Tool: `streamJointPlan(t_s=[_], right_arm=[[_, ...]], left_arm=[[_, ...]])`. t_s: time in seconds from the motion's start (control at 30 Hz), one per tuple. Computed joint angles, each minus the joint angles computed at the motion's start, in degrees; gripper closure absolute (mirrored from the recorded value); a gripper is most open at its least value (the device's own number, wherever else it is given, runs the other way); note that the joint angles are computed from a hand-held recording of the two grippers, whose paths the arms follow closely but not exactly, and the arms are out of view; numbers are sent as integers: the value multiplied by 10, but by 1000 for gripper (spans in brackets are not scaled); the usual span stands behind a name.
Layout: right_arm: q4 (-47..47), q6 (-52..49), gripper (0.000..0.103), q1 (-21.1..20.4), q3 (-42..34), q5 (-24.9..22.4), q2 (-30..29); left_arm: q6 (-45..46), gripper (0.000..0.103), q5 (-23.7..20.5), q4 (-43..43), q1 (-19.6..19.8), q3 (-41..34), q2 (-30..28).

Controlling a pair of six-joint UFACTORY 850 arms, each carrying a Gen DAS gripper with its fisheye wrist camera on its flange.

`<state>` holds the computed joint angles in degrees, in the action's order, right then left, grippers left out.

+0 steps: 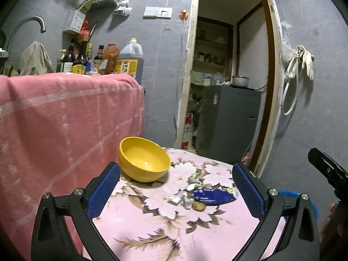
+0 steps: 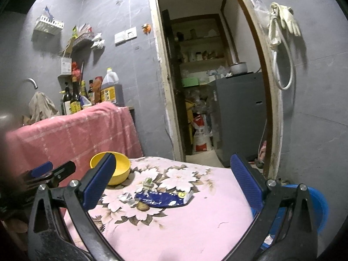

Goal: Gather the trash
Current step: 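Move both tools back over the blue wrapper on the table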

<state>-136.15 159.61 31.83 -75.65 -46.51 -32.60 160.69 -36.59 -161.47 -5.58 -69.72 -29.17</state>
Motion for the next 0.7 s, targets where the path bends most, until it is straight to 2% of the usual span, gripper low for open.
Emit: streamJointPlan(t_s=[0.37, 0.6, 0.7], right_arm=[[-17, -27, 0, -5, -43, 56, -39], [-22, -54, 0, -22, -84, 106, -71], [-24, -66, 0, -33, -113, 148, -91]], left_arm=[[25, 2, -3, -8, 9, -12, -26], [19, 2, 25, 6, 9, -54, -61], [13, 2, 50, 18, 8, -81, -80]])
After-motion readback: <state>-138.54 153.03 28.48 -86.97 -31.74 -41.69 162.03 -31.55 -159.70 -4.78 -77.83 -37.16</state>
